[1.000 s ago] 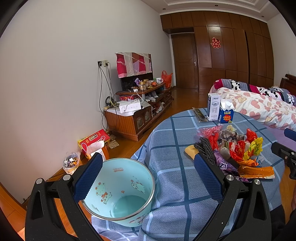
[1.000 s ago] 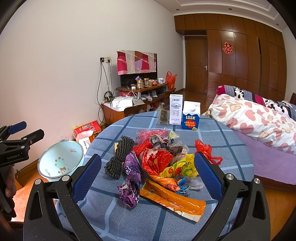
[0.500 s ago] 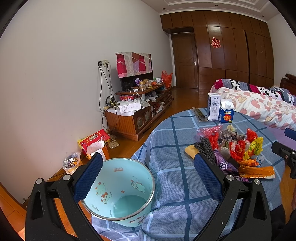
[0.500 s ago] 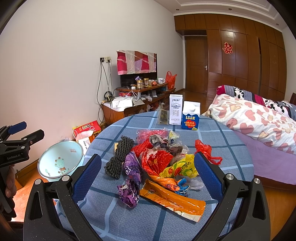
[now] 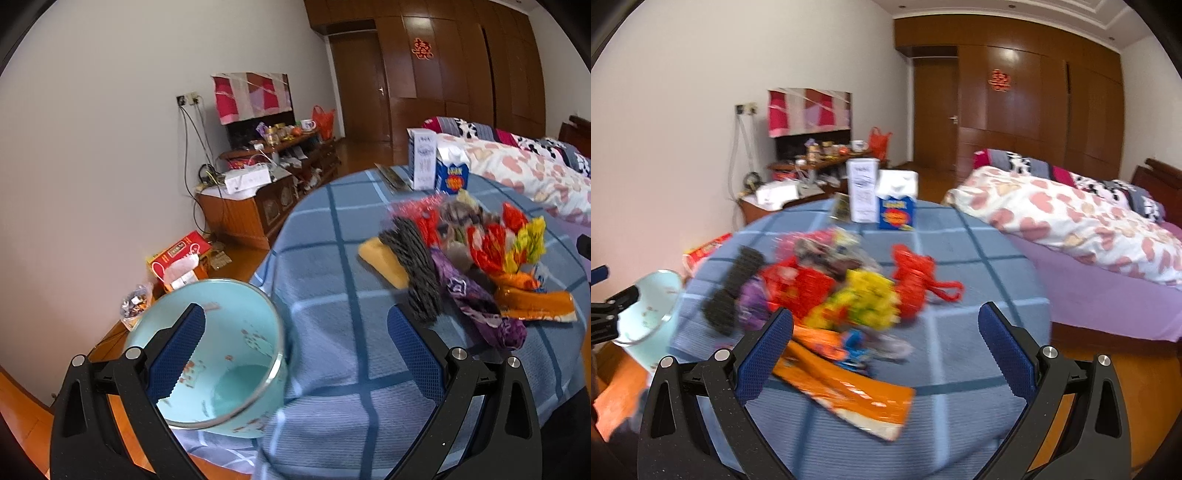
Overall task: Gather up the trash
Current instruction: 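Reach the left gripper to the black braided cord and grasp it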
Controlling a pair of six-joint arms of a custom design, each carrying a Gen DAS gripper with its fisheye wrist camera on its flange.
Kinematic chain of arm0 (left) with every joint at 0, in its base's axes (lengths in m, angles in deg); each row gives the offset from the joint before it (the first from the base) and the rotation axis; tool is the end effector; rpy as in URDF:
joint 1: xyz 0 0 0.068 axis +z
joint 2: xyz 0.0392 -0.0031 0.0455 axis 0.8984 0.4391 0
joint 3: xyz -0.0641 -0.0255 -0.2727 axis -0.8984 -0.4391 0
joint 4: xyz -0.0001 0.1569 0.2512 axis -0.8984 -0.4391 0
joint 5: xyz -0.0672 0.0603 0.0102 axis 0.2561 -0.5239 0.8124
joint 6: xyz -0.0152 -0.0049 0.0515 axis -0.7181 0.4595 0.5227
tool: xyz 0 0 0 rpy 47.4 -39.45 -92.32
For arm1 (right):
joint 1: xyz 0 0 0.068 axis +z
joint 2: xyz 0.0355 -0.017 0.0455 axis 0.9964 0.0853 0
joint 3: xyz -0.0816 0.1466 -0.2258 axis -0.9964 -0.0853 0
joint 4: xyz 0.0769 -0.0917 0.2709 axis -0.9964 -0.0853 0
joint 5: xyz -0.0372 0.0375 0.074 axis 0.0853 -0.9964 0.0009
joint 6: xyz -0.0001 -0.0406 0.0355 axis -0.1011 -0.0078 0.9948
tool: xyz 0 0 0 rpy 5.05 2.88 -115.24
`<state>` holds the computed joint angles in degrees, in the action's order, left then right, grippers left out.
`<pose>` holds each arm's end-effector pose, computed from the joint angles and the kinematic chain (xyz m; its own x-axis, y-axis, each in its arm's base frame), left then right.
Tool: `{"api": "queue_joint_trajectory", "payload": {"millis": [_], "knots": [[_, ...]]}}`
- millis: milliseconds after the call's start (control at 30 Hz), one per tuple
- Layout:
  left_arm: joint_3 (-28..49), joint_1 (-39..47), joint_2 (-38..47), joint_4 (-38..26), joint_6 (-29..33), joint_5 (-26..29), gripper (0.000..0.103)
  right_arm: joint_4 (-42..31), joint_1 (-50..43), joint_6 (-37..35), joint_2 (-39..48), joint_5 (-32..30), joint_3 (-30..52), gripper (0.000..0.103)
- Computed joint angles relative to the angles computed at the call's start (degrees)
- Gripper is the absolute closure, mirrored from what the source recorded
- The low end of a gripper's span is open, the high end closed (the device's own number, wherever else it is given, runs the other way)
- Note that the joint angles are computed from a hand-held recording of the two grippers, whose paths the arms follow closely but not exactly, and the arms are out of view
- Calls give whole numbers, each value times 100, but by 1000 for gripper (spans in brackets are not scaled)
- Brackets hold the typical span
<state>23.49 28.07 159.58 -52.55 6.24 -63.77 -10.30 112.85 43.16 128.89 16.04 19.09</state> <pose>0.2385 -0.1459 0.2163 -0.5732 0.1132 -0.8116 -0.0668 0.9807 0.1840 0.2316 0.1069 0.1368 -0.4647 -0.0104 -0.8854 -0.0442 0.9990 0.0115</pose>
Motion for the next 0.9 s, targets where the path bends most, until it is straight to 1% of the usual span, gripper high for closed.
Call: {"api": "queue_joint_trajectory", "payload": {"millis": [200, 333, 467, 600, 733, 900], "knots": [[87, -63, 667, 257, -100, 130, 6, 599, -326, -86, 737, -90, -76, 5], [164, 28, 1065, 397, -205, 375, 6, 927, -563, -79, 1308, -283, 25, 5], [312, 7, 1262, 567, -243, 386, 6, 1104, -644, -138, 1459, -355, 108, 5], [532, -80, 1365, 620, -199, 279, 6, 1205, -620, -281, 1580, -271, 256, 6], [806, -163, 1563, 632, -187, 261, 6, 1287, -751, -312, 1741, -518, 388, 6], [1093, -250, 1910, 664, -131, 367, 6, 1313, -746, -352, 1790, -622, 422, 6]]}}
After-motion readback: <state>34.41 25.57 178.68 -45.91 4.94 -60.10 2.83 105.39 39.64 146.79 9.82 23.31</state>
